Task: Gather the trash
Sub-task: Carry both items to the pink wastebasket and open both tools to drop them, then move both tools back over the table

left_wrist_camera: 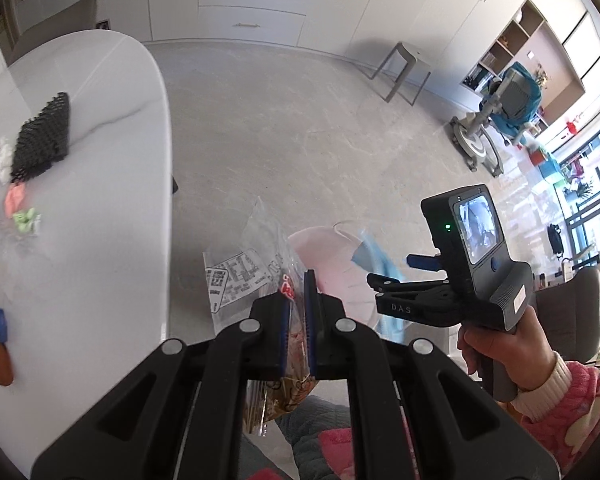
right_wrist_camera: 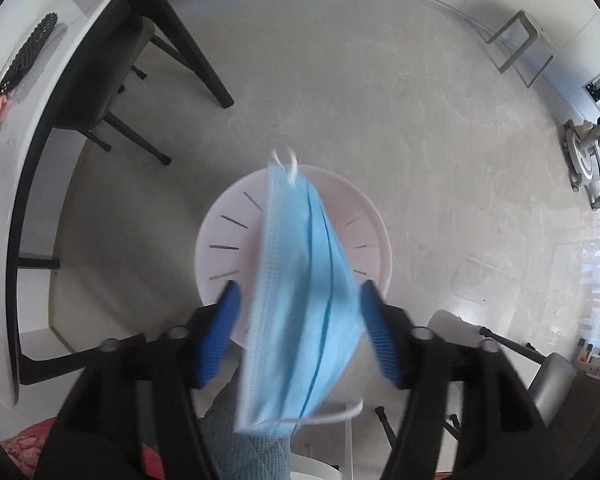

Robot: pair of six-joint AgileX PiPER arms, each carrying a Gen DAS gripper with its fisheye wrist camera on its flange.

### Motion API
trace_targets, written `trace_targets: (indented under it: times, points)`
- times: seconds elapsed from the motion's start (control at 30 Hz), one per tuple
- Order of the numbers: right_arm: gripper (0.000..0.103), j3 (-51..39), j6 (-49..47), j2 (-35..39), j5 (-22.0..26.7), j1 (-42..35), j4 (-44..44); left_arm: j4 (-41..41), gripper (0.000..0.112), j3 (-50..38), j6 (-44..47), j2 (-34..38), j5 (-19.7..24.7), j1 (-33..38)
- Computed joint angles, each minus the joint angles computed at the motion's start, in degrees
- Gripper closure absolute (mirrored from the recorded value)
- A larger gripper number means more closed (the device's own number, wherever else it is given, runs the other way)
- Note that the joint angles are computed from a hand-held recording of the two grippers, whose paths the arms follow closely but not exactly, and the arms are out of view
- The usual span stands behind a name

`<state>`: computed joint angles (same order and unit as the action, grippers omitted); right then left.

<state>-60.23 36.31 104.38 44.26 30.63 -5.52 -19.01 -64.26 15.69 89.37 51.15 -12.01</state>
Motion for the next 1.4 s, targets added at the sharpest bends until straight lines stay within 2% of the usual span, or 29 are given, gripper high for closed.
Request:
trace_targets:
  times: [0.17, 0.4, 0.47, 0.53, 0.63, 0.83, 0.93, 1.03, 1.13, 1.27, 1.4]
  points:
    - [0.016, 3.84, 0.81, -6.82, 0.63, -2.20, -2.48, 0.09, 0.106, -1.78, -2.56, 3.57, -0.39, -4.57]
    - [0.010, 5.12, 5.69, -17.25, 6.71, -3.08, -9.63, -4.05, 0.105, -3.18, -1.99, 7.19, 0.89, -8.66]
    - [0.010, 4.71, 6.48, -19.11, 8.34, -3.06, -11.00, -4.21, 0.095, -3.25, -2.54, 7.70, 0.47, -10.16]
    - [0.010, 4.62, 6.76, -20.37, 9.03, -3.22, -11.59, -3.14, 0.058, -3.44, -3.56, 7.99, -0.08, -11.23]
    - [0.007, 4.69, 7.11, -22.21, 9.76, -3.42, -12.51, -1.52, 0.040, -2.76, -5.22, 6.03, -1.78, -12.76]
    - [0.007, 3.88, 6.63, -22.73, 10.21, -3.30, -12.10, 4.30, 0.031, -3.93, -11.35, 3.66, -0.69, -12.80]
    - [0.007, 1.90, 6.19, -22.57, 10.94, -2.26, -11.22, 8.62, 0.020, -4.44, -16.01, 1.71, 0.96, -10.28]
    - [0.006, -1.93, 6.02, -21.35, 12.02, -0.42, -10.44, 13.72, 0.018, -4.01, -21.68, -1.95, 2.04, -6.90]
    - [0.002, -7.15, 6.27, -19.54, 12.81, 2.43, -10.05, 16.31, 0.017, -2.89, -24.05, -6.45, 3.52, -0.30]
    - [0.002, -16.35, 6.71, -14.56, 14.64, 7.22, -10.84, 18.37, 0.017, -1.51, -23.46, -10.98, 4.21, 11.07]
    - [0.002, -28.49, 5.89, -6.72, 17.12, 12.12, -10.78, 16.39, 0.017, 0.04, -16.81, -13.92, 4.72, 26.11]
